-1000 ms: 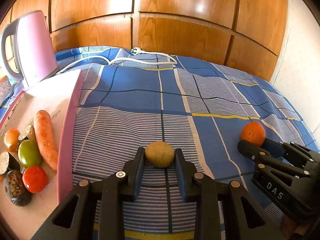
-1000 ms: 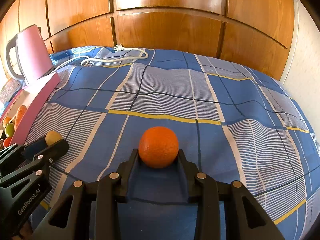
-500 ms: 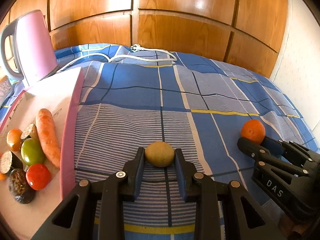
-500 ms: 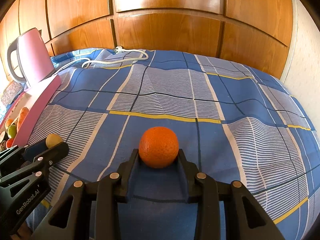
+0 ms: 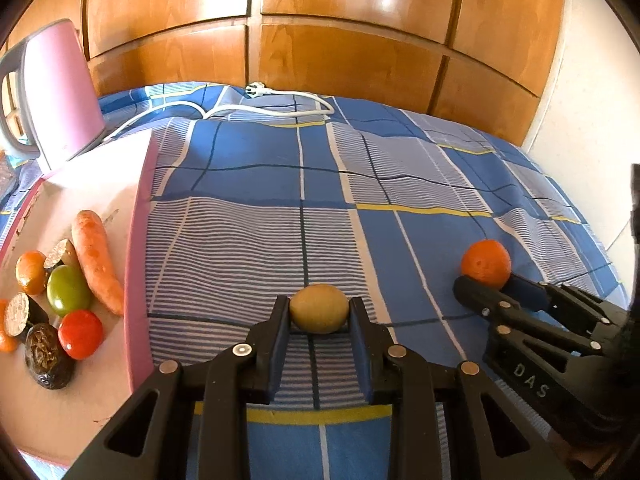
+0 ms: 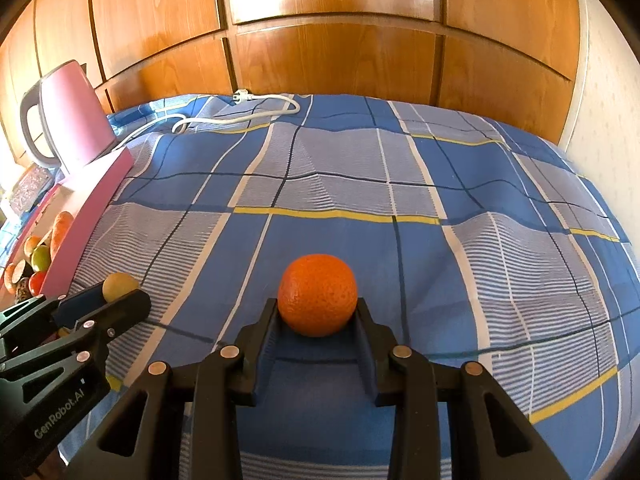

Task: Organize fruits
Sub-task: 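Lift the yellow fruit with the left tool while the right tool lifts the orange, then carry the yellow fruit and orange over the pink tray with both tools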

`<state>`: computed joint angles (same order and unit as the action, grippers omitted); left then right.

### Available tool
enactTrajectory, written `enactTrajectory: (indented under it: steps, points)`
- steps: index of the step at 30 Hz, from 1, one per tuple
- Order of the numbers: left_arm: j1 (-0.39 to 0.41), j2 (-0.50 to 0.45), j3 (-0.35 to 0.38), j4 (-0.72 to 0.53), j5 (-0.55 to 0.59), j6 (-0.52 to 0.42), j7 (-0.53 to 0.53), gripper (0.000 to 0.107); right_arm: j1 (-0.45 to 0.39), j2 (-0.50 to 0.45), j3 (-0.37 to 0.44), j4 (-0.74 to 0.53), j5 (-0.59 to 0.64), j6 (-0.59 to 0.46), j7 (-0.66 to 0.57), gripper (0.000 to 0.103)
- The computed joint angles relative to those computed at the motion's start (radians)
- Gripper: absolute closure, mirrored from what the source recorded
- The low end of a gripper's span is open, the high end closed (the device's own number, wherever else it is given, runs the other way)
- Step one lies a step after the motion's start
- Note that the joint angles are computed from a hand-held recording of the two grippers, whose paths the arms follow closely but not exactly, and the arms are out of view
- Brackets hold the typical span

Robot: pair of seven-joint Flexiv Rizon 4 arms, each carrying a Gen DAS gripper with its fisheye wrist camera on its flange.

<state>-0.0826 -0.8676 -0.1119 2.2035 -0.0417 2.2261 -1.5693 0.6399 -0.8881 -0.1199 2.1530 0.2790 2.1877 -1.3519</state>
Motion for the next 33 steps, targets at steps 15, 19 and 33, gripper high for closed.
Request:
enactTrajectory:
  steps: [15, 19, 33]
  points:
    - [0.107, 0.076, -0.042, 0.068, 0.099, 0.037, -0.083, 0.078, -0.011, 0.063, 0.05, 0.028, -0.067, -0.013, -0.006, 0.068]
    - [0.133, 0.096, -0.041, 0.082, 0.115, 0.042, -0.109, 0.078, -0.018, 0.078, 0.066, 0.027, -0.088, -0.019, -0.01, 0.068]
    - [0.227, 0.134, -0.023, 0.127, 0.152, 0.066, -0.198, 0.078, -0.006, 0.124, 0.107, 0.009, -0.172, -0.048, -0.045, 0.068]
